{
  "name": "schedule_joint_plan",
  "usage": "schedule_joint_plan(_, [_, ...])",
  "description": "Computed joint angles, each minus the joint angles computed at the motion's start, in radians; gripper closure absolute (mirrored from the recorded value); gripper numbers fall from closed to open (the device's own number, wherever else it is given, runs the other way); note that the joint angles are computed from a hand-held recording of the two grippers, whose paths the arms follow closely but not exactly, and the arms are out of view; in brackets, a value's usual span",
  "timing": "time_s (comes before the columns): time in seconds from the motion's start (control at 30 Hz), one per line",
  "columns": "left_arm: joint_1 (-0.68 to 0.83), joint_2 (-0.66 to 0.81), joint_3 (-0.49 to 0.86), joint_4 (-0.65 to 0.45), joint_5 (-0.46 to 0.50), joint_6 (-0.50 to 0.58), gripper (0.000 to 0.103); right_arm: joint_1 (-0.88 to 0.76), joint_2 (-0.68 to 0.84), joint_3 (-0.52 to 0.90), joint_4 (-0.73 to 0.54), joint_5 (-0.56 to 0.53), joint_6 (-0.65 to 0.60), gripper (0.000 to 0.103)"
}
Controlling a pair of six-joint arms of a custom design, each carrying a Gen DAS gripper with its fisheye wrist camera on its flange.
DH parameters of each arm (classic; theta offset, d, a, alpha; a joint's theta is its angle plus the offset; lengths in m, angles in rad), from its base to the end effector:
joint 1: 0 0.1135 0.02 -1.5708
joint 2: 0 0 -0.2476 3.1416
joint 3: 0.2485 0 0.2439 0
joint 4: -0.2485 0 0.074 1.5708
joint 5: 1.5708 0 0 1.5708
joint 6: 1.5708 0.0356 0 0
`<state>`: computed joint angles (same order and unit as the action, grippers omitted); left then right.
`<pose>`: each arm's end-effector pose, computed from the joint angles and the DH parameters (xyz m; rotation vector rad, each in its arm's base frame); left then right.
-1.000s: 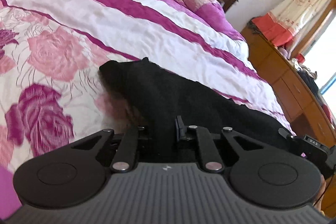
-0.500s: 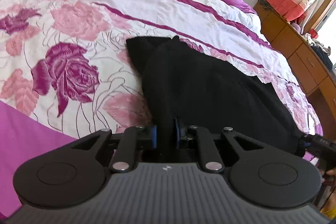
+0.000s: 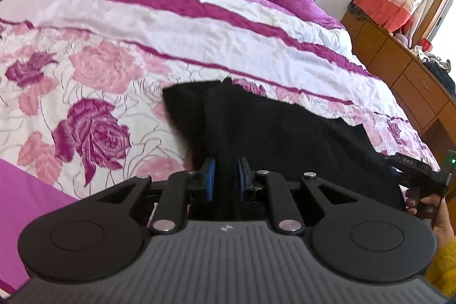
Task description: Fold small clothes
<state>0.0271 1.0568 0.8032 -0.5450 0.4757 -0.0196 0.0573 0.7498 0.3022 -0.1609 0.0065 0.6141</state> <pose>0.2162 -0.0104 0.2522 0.1739 2.3181 -0.5573 0.1675 0.0094 0.1713 0.6093 2.1179 0.3723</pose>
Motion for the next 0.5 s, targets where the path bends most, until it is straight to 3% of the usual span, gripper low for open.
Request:
schedule_joint_plan(0.07, [-0.002,-0.014,0.003,0.011,-0.004,-0.013,0.085,0.003,-0.006,-0.005,0.032,-0.027,0.023,0.048])
schedule_joint_plan(0.1, [-0.005,-0.018,0.005,0.018,-0.008,-0.024,0.085,-0.005,-0.012,-0.009,0.053,-0.065,0.01,0.058])
schedule_joint_plan(0.13, [-0.006,-0.022,0.006,0.032,-0.006,-0.031,0.085,0.007,-0.017,-0.007,0.062,-0.067,-0.008,0.09])
schedule_joint_plan(0.3, [-0.055,0.007,0.01,0.094,-0.047,-0.061,0.085,0.166,-0.033,0.049,0.026,0.194,-0.129,0.092])
schedule_joint_plan(0.4, [-0.097,0.073,0.006,0.162,-0.075,-0.098,0.085,0.194,0.058,0.07,0.067,0.34,-0.184,0.095])
schedule_joint_plan(0.5, [-0.143,0.147,0.02,0.215,-0.12,-0.121,0.084,0.128,0.129,0.07,0.093,0.264,-0.185,0.094])
